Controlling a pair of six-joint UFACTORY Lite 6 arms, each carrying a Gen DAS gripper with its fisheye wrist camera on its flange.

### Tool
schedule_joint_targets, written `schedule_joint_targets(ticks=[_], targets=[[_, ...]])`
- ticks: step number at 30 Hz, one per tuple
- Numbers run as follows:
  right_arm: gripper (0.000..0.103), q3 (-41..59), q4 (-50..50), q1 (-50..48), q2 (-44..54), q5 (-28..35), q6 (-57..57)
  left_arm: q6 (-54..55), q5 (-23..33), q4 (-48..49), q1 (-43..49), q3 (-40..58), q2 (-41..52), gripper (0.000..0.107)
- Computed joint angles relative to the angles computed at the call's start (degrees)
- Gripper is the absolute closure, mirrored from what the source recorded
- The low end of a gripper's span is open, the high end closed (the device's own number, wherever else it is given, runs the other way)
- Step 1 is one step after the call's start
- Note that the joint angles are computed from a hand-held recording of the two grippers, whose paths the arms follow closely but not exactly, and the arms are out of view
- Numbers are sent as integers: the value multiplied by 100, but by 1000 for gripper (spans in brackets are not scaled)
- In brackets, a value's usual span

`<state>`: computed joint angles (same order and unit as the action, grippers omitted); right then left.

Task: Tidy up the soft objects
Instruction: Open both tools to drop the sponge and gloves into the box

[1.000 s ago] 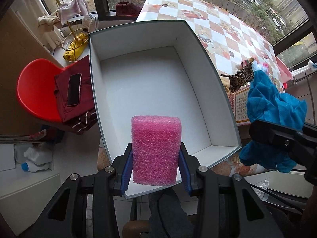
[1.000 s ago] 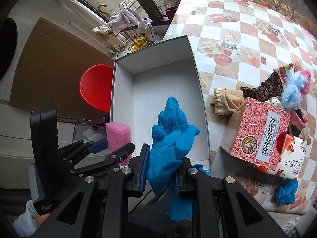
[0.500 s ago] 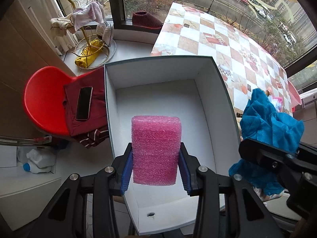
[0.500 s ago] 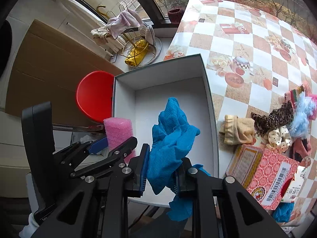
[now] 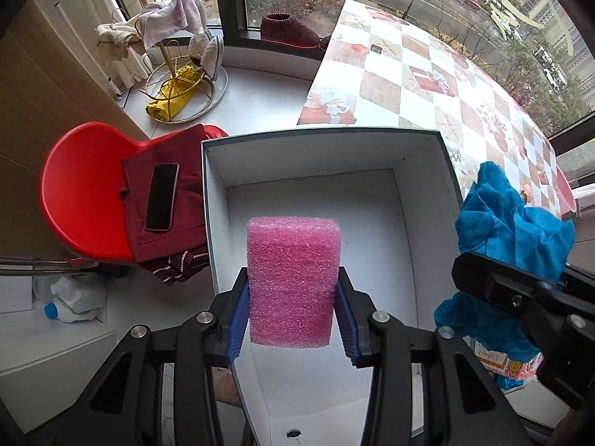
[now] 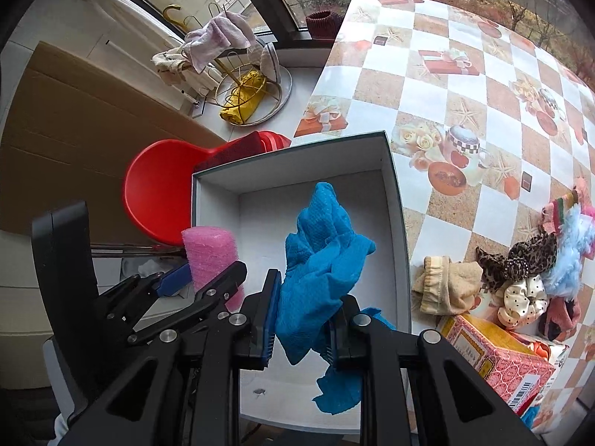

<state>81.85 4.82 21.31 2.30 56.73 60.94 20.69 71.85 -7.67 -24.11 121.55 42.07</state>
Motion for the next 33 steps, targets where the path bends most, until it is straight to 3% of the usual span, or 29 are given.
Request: schedule_joint_targets(ticks=[10,22,23,26,28,29,30,33], targets=[[80,114,384,-460,405,-193,-651,-216,285,163,-113,1050,807,62],[80,-53,635,-720,498,-366,-939,-330,461,266,-221,1592,1214,61],[80,-56,598,-696,482,-374,-914,-289,474,216,-214,1592,1205,58],[79,-109,596,-679,404,-461,-932,-182,272,186,-208,1215,944,32],[62,-159,663,-696,339,-527,-996,-133,204,103,-182,1055,823,27],[38,-191,686,-701,308,-562,-1019,-126,281,55,-162,1106,851,26],[26,-218,676,-695,260,-594,-1009,-138,423,-49,-115,1277,950,24],[25,-104,419,-620,239,-461,-797,-267,666,-41,-92,1555,1112,20]])
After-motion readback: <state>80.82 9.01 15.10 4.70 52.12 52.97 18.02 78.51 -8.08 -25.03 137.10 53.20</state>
